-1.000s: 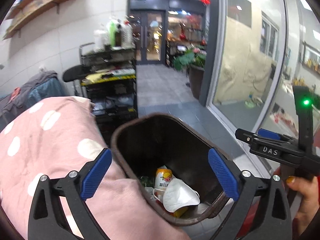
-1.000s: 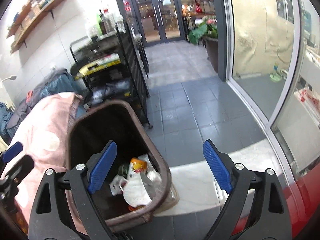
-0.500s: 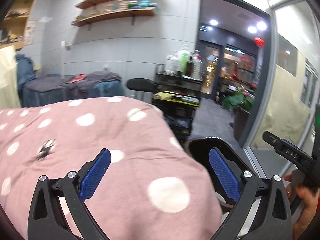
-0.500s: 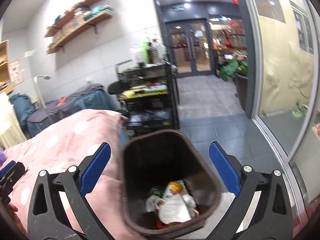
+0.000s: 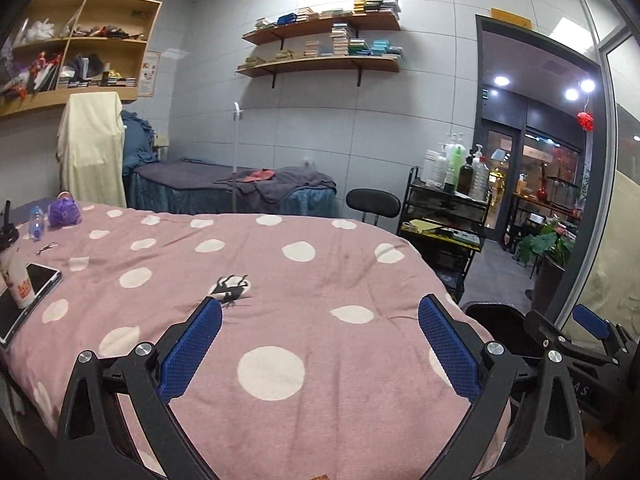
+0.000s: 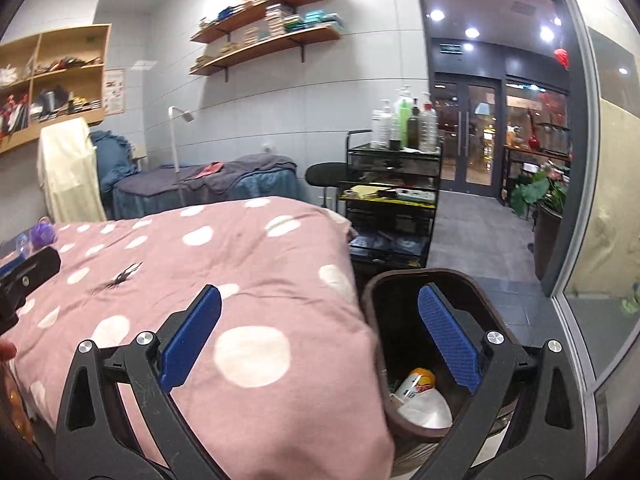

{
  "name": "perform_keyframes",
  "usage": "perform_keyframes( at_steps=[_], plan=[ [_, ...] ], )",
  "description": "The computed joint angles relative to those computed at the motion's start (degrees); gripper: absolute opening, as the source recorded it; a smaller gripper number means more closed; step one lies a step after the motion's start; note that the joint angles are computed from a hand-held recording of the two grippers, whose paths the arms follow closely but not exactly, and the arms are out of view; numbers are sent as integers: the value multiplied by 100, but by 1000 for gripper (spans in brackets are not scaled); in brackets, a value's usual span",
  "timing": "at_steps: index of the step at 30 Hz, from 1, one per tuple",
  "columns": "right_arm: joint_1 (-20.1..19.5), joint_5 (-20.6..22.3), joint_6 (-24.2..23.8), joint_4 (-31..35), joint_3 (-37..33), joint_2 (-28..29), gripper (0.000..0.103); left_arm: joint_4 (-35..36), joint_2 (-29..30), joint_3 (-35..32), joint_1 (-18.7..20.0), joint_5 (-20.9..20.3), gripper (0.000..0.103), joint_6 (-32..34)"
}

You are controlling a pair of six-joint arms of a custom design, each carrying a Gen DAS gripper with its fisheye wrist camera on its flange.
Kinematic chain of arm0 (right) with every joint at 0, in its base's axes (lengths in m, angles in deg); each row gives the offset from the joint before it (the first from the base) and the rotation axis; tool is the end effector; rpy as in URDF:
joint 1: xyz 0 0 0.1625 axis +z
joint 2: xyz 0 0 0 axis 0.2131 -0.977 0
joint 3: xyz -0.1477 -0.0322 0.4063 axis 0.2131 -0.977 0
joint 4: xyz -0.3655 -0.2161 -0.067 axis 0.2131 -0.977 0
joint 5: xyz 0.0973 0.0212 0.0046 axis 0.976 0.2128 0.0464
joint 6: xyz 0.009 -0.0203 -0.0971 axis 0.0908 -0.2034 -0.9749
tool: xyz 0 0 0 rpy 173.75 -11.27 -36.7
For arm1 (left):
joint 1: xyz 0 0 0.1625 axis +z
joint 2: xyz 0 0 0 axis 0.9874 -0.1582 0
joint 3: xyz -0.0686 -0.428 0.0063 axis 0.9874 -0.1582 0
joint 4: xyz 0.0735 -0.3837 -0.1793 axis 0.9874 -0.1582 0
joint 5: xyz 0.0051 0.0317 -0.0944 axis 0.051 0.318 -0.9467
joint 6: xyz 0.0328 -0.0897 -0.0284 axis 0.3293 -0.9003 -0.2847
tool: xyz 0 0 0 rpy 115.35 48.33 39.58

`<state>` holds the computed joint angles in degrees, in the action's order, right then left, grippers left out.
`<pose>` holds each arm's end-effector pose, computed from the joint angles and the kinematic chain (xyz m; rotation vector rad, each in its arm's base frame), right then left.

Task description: Collect trash

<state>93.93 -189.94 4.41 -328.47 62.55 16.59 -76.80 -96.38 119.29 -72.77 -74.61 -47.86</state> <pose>0.2017 -0.3526 0.1552 0.7229 -2.1251 1.3646 -0.2186 -0.2641 0.1905 0.3277 1.9532 -1.5443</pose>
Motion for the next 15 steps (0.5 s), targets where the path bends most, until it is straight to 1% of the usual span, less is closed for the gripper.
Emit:
perform_keyframes(
  at_steps=[2,4,7,10,15],
  plan=[
    [91,7,-77,-125,41,117,97,842,-52,-96,-118,-92,97,-824],
    [151,25,-108,-170,111,155,97,1513,-61,-171,-239,-202,97,-1514],
    [160,204,-41,-187,271,97,97,2528,135,-333,-437,-404,97,-2521],
    [272,131,-116,-452,364,167,97,3007,342,-407,-570,-548,97,-3079],
    [315,172,-45,-432,553,47,97,3213,414,-370,-780,-675,97,-3475]
  ],
)
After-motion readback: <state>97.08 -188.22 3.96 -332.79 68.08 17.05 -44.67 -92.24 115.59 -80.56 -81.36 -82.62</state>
